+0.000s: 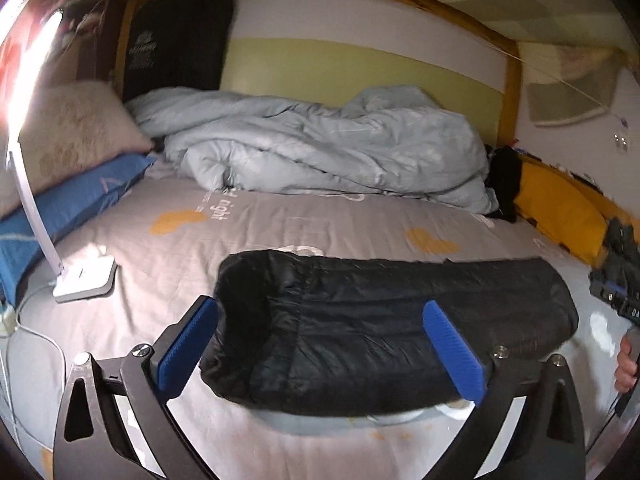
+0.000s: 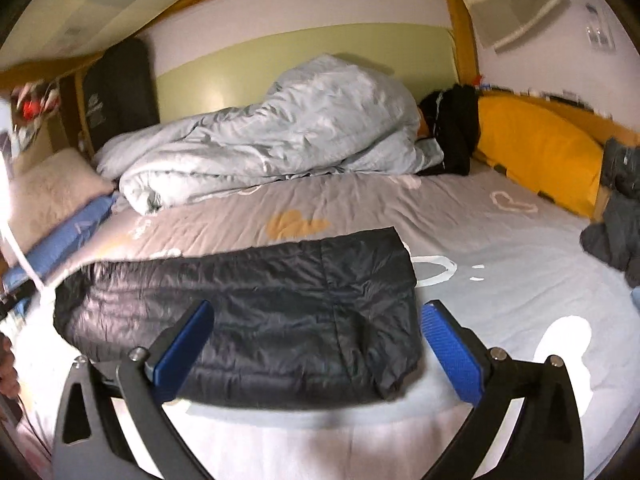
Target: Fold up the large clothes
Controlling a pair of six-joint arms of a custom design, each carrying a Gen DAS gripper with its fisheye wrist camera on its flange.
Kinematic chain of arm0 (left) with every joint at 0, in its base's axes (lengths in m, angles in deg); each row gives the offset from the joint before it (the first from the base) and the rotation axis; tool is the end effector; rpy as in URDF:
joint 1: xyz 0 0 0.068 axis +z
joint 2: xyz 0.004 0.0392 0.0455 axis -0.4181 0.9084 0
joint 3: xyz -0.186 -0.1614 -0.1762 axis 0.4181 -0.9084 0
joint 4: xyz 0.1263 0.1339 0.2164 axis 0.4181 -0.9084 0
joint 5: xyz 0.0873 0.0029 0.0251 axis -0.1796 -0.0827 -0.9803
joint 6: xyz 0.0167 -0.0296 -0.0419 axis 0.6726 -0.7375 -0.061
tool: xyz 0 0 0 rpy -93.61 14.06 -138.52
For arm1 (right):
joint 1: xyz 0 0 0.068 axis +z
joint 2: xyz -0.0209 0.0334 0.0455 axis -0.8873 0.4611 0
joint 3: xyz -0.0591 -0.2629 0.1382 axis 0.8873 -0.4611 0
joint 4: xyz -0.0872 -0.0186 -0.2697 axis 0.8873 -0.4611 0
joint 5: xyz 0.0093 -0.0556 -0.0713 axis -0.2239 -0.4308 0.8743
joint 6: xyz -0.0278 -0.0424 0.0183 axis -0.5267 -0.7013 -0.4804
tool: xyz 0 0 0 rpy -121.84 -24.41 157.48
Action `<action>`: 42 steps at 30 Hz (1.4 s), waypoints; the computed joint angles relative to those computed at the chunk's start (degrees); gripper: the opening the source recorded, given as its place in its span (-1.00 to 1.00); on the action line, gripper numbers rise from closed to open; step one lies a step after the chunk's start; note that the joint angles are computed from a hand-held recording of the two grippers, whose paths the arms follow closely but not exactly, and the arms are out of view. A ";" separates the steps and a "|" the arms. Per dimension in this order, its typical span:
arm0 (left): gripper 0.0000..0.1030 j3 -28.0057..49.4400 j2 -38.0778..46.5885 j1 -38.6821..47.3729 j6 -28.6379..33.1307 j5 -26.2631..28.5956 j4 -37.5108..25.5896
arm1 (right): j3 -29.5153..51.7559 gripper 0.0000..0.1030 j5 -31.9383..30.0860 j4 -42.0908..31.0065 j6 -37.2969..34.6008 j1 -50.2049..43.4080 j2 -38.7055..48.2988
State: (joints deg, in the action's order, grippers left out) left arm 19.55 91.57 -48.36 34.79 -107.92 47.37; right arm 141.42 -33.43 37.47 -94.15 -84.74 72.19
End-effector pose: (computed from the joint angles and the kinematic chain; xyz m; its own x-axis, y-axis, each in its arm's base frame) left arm 0.1843 -0.0578 0.1986 -0.4106 -0.2660 -0.8722 -0.3663 0.9241 -0.1093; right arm 0.3571 -0.1201 0.1849 -0.4983 -0.1714 -0.8499 -0.4412 0.8940 0.0784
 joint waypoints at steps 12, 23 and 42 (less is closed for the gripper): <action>0.99 0.64 8.84 -2.27 -0.15 -1.93 3.44 | -3.09 1.00 0.62 -5.77 -9.13 2.87 -1.08; 0.99 -0.34 11.24 1.17 -0.08 2.30 8.06 | 0.87 -0.72 6.40 -19.87 -8.21 14.11 -0.60; 0.99 0.76 20.40 5.85 -1.11 6.68 12.09 | 11.98 -0.97 19.63 -23.09 7.32 28.12 17.00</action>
State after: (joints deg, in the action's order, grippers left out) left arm 20.31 111.97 -42.51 33.67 -101.24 59.46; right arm 153.40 -13.80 14.38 -86.83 -56.62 89.19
